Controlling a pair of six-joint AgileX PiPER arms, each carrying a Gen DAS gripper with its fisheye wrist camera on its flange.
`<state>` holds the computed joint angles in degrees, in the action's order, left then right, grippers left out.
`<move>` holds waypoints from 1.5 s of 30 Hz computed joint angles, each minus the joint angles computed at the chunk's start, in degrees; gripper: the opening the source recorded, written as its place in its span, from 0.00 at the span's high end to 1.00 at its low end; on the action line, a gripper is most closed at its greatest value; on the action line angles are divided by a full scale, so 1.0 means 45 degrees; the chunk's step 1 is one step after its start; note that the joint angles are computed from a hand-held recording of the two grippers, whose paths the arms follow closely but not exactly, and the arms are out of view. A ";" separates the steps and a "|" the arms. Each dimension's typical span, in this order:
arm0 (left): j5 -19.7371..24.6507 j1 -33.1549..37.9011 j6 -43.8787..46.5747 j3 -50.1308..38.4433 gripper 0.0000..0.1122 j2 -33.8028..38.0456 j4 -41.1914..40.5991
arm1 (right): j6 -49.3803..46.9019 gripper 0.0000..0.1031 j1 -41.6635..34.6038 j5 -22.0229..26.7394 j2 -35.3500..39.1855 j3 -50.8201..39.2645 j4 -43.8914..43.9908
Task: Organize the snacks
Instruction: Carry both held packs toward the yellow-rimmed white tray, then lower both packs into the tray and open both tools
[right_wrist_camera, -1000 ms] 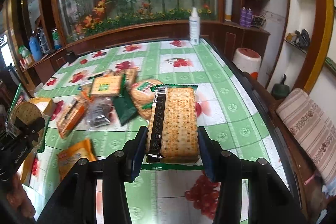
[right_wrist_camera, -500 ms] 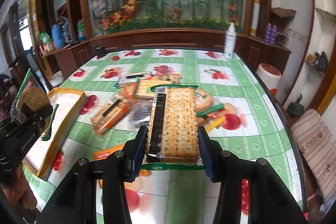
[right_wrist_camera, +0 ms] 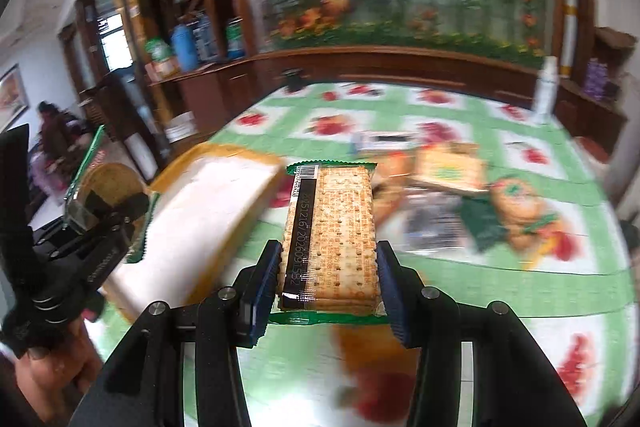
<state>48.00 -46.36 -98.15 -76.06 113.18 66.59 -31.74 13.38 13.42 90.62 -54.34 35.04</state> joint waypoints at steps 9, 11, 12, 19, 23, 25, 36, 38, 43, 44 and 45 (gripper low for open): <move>-0.0856 0.1520 -0.0505 0.1348 0.88 -0.0117 -0.0328 | 0.1222 0.54 0.2985 0.0588 0.3671 -0.3241 -0.0366; -0.1076 0.1698 -0.0324 0.1280 0.88 0.0084 -0.0473 | 0.1769 0.54 0.3254 0.0734 0.4278 -0.3827 -0.0897; -0.1211 0.1788 -0.0200 0.1220 0.88 0.0220 -0.0585 | 0.2204 0.54 0.3387 0.0799 0.4594 -0.4141 -0.1331; -0.1947 0.2304 0.0143 0.1373 0.88 0.0508 -0.1007 | 0.2673 0.53 0.3539 0.1368 0.5768 -0.5084 -0.1754; -0.1979 0.2402 0.0171 0.1504 0.87 0.0410 -0.1330 | 0.3183 0.51 0.3659 0.1061 0.5788 -0.5076 -0.2323; -0.1698 0.2417 0.0430 0.1356 0.78 0.0448 -0.1669 | 0.3517 0.40 0.3643 0.0905 0.5648 -0.4983 -0.2660; 0.0203 0.0946 0.0227 0.0661 0.25 0.0154 -0.0946 | -0.0263 0.15 0.2024 -0.0340 0.2625 -0.1791 0.0784; 0.0312 0.0687 0.0194 0.0513 0.25 0.0101 -0.0880 | -0.1172 0.14 0.1460 -0.0418 0.2201 -0.1205 0.1623; 0.0438 0.0170 0.0972 -0.0486 0.25 0.0453 -0.1075 | -0.2394 0.14 0.0054 -0.0430 0.1614 -0.0246 0.2768; 0.0451 0.0079 0.1192 -0.0743 0.25 0.0578 -0.1189 | -0.2921 0.14 -0.0289 -0.0345 0.1505 -0.0070 0.3238; 0.0418 0.0012 0.1293 -0.0847 0.25 0.0621 -0.1227 | -0.3492 0.14 -0.0527 -0.0318 0.1461 0.0059 0.3751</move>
